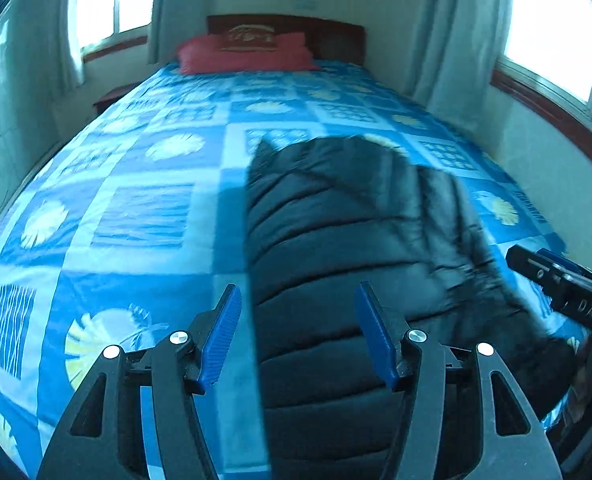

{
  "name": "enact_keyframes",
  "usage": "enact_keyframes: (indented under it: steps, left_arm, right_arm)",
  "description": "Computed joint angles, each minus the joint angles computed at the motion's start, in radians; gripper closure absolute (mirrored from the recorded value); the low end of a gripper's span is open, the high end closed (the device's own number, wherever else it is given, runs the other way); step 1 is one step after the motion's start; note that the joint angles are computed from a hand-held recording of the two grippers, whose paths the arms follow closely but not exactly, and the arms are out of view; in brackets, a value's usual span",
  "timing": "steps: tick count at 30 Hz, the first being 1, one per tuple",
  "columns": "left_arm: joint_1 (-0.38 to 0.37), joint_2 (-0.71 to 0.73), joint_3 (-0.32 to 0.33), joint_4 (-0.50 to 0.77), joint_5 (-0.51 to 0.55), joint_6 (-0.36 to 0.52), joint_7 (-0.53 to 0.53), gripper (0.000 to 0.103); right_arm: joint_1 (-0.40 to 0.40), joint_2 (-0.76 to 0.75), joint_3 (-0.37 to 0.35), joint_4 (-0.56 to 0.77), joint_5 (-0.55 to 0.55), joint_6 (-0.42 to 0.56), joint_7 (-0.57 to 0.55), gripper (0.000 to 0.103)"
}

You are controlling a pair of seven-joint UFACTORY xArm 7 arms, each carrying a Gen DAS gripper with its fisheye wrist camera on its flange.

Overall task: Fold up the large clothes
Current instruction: 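Open the left gripper while the right gripper grasps the folded jacket edge, then grasp the end of the jacket bundle with both grippers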

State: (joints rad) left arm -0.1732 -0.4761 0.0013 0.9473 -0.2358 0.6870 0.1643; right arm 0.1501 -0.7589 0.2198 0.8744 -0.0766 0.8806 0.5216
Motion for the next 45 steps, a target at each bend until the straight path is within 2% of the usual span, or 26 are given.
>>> enact_keyframes:
  steps: [4, 7, 9, 11, 13, 16, 18, 23, 28, 33, 38, 41, 44, 45]
  left_arm:
    - [0.013, -0.002, 0.033, -0.024, -0.018, 0.014, 0.013, 0.044]
    - [0.013, -0.011, 0.051, -0.054, -0.043, 0.013, 0.039, 0.044]
    - [0.007, -0.008, 0.06, -0.064, -0.066, 0.03, 0.055, 0.044]
    - [0.004, -0.004, 0.064, -0.072, -0.088, 0.038, 0.067, 0.044]
    - [0.004, -0.003, 0.064, -0.079, -0.105, 0.028, 0.076, 0.044]
    - [-0.007, -0.001, 0.071, -0.062, -0.135, 0.037, 0.098, 0.044]
    - [-0.015, -0.009, 0.067, -0.054, -0.153, 0.034, 0.11, 0.044]
    - [-0.056, 0.008, 0.052, -0.024, -0.196, 0.034, 0.146, 0.044]
    - [-0.089, 0.07, 0.014, -0.001, -0.212, 0.058, 0.157, 0.044]
    - [-0.08, 0.116, -0.043, -0.012, -0.156, -0.004, 0.103, 0.039]
    - [-0.087, 0.12, -0.048, -0.045, -0.134, -0.059, 0.096, 0.039]
    - [-0.089, 0.117, -0.047, -0.052, -0.117, -0.072, 0.09, 0.039]
    - [-0.092, 0.118, -0.037, -0.044, -0.119, -0.057, 0.087, 0.039]
    - [-0.092, 0.115, -0.034, -0.043, -0.121, -0.051, 0.086, 0.039]
  right_arm:
    - [-0.009, 0.074, 0.029, 0.022, -0.019, 0.074, 0.026, 0.016]
    - [0.025, 0.09, -0.023, -0.009, 0.048, 0.092, 0.03, 0.015]
    - [0.051, 0.076, -0.073, -0.049, 0.12, 0.066, 0.026, 0.015]
    - [0.09, 0.058, -0.117, -0.089, 0.194, 0.014, -0.015, 0.04]
    - [0.081, 0.051, -0.092, -0.086, 0.168, 0.008, -0.038, 0.061]
    - [0.029, 0.029, -0.043, -0.066, 0.078, -0.005, -0.035, 0.078]
    - [-0.005, 0.018, -0.037, -0.056, 0.035, -0.004, -0.028, 0.081]
    - [-0.045, 0.005, -0.092, -0.108, 0.016, -0.014, -0.062, 0.081]
    - [-0.047, -0.018, -0.174, -0.221, 0.087, -0.085, -0.113, 0.08]
    - [-0.061, 0.0, -0.169, -0.233, 0.104, -0.111, -0.141, 0.08]
    - [-0.063, -0.012, -0.175, -0.274, 0.138, -0.15, -0.142, 0.078]
    - [-0.071, -0.017, -0.167, -0.268, 0.143, -0.143, -0.128, 0.076]
    - [-0.102, -0.036, -0.139, -0.255, 0.11, -0.112, -0.098, 0.061]
    - [-0.117, -0.046, -0.129, -0.253, 0.09, -0.096, -0.087, 0.049]
